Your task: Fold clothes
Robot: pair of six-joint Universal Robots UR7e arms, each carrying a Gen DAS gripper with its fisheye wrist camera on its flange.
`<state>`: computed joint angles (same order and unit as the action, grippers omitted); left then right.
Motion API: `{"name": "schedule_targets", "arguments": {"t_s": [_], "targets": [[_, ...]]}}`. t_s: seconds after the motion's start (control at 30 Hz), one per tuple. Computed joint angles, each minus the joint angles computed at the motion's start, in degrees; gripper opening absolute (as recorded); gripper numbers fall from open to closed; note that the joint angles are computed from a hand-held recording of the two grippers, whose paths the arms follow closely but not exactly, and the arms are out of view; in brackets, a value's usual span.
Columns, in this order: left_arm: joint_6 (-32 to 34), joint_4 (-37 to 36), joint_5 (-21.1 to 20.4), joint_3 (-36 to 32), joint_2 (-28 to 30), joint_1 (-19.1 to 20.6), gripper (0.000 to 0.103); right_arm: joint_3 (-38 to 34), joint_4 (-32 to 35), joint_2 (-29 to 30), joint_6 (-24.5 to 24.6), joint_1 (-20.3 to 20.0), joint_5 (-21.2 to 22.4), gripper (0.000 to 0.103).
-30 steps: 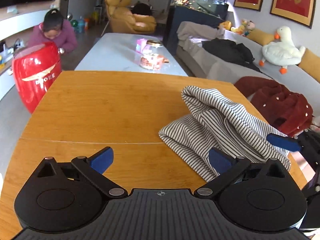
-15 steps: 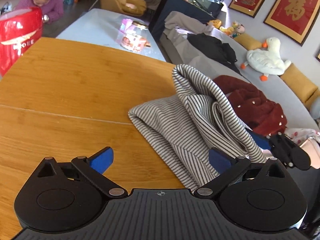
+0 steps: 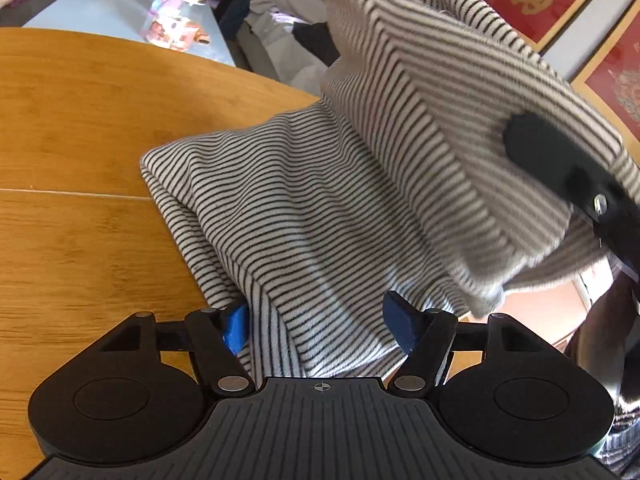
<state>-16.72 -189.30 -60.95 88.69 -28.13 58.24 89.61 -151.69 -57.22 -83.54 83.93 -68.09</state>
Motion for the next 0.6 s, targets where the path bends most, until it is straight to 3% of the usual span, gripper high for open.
{"name": "schedule_targets", "arguments": {"t_s": [0.07, 0.13, 0.2, 0.23, 0.27, 0.37, 0.5, 0.6], "targets": [[-0.02, -0.38, 0.24, 0.32, -0.04, -0.07, 0.071, 0.82, 1.03, -0.02, -1.16, -0.11, -1.91, 0.024], [-0.12, -0.54, 1.27, 1.55, -0.77, -0.24, 0.062, 0.95, -0.73, 1.07, -0.09, -0.09, -3.94, 0.024], [-1.37, -2.18, 1.03, 4.56, -2.72, -0.16, 0.064, 1.27, -1.45, 1.47, -0.08, -0.13, -5.25, 0.024], [-2.10, -3.41, 1.52, 6.11, -3.72, -0.26, 0.071, 1.55, -1.88, 1.60, -0.31, -0.17, -5.81, 0.025], [-2.58, -4.65, 2.87, 7.54, -4.62, -0.55, 0.086, 2.41, -2.64, 1.48, -1.17, -0.21, -6.29, 0.025], [-0.98, -8.60, 11.61, 10.33, -6.52, -2.44, 0.090, 6.99, -7.80, 1.14, -7.54, -0.38, -7.41, 0.026], [2.20, -14.69, 12.94, 11.49, -8.43, -3.77, 0.090, 13.20, -18.94, 2.61, -15.32, -0.35, -8.84, 0.031], [6.22, -14.70, 11.27, 8.66, -7.65, -4.79, 0.090, 16.22, -26.21, 4.06, -19.95, -0.34, -8.73, 0.035]]}}
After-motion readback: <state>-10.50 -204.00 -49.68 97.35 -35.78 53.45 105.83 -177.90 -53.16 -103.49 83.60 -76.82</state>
